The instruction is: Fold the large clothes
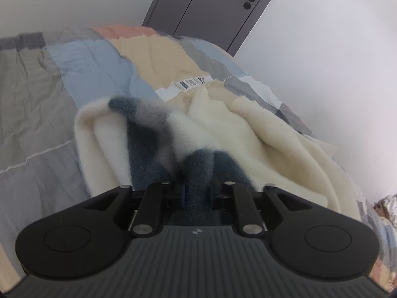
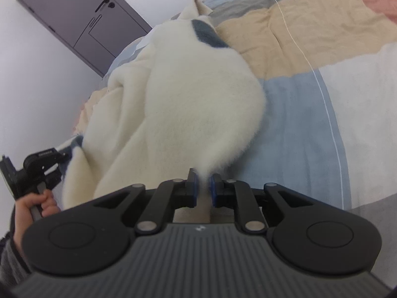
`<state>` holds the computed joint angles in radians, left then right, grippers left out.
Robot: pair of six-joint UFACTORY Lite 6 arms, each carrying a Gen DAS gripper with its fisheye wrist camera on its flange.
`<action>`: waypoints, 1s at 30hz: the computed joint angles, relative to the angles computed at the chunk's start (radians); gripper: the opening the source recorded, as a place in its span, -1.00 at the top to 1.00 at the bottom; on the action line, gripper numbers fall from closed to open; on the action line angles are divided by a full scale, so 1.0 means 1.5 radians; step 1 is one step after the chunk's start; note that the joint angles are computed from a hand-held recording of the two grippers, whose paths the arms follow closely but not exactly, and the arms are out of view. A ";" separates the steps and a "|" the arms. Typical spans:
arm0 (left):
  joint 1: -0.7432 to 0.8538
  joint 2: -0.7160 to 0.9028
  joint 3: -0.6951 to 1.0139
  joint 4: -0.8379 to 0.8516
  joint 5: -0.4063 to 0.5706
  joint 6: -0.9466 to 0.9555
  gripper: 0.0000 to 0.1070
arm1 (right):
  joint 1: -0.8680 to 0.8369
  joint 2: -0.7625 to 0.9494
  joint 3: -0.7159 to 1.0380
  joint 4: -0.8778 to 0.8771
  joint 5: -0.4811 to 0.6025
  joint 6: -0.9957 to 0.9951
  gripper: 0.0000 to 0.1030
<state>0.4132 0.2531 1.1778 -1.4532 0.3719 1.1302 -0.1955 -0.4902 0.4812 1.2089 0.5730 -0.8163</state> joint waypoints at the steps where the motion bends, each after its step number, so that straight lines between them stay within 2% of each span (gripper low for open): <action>1: 0.012 0.011 0.015 0.023 0.023 -0.029 0.29 | -0.004 0.011 0.006 0.007 0.003 -0.008 0.71; 2: 0.024 -0.006 0.002 0.029 0.049 -0.042 0.15 | -0.008 0.009 0.006 0.007 0.009 -0.009 0.70; 3: 0.034 -0.051 -0.038 0.030 0.072 -0.046 -0.16 | -0.011 0.005 0.005 0.007 0.013 -0.008 0.70; 4: 0.043 -0.089 -0.070 0.039 0.086 -0.056 -0.36 | -0.008 0.003 0.003 0.010 0.011 -0.005 0.70; 5: 0.049 -0.116 -0.090 0.060 0.093 -0.075 -0.42 | -0.011 -0.002 0.001 0.009 0.015 -0.002 0.70; 9: 0.091 -0.236 -0.184 0.115 0.142 -0.127 -0.43 | -0.015 -0.018 -0.009 0.014 0.021 0.004 0.69; 12: 0.126 -0.297 -0.228 0.140 0.202 -0.168 -0.43 | -0.021 -0.024 -0.014 0.022 0.030 0.008 0.66; 14: 0.138 -0.345 -0.264 0.156 0.239 -0.184 -0.43 | -0.034 -0.027 -0.018 0.023 0.050 0.011 0.45; 16: 0.136 -0.397 -0.304 0.176 0.267 -0.201 -0.43 | -0.060 -0.032 -0.025 0.028 0.088 0.007 -0.05; 18: 0.106 -0.440 -0.338 0.206 0.267 -0.217 -0.43 | -0.080 -0.046 -0.033 0.029 0.116 0.008 -0.26; 22: 0.022 -0.496 -0.377 0.293 0.213 -0.306 -0.46 | -0.108 -0.068 -0.047 0.035 0.135 0.012 -0.26; 25: 0.015 -0.519 -0.404 0.317 0.219 -0.348 -0.58 | -0.126 -0.057 -0.053 0.052 0.142 0.002 -0.26; 30: 0.029 -0.496 -0.433 0.288 0.242 -0.341 -0.60 | -0.114 0.011 -0.047 0.127 0.116 -0.042 -0.26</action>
<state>0.4573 -0.4915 0.5284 -1.0209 0.7355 0.6188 -0.3659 -0.4740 0.4113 1.3996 0.7476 -0.8786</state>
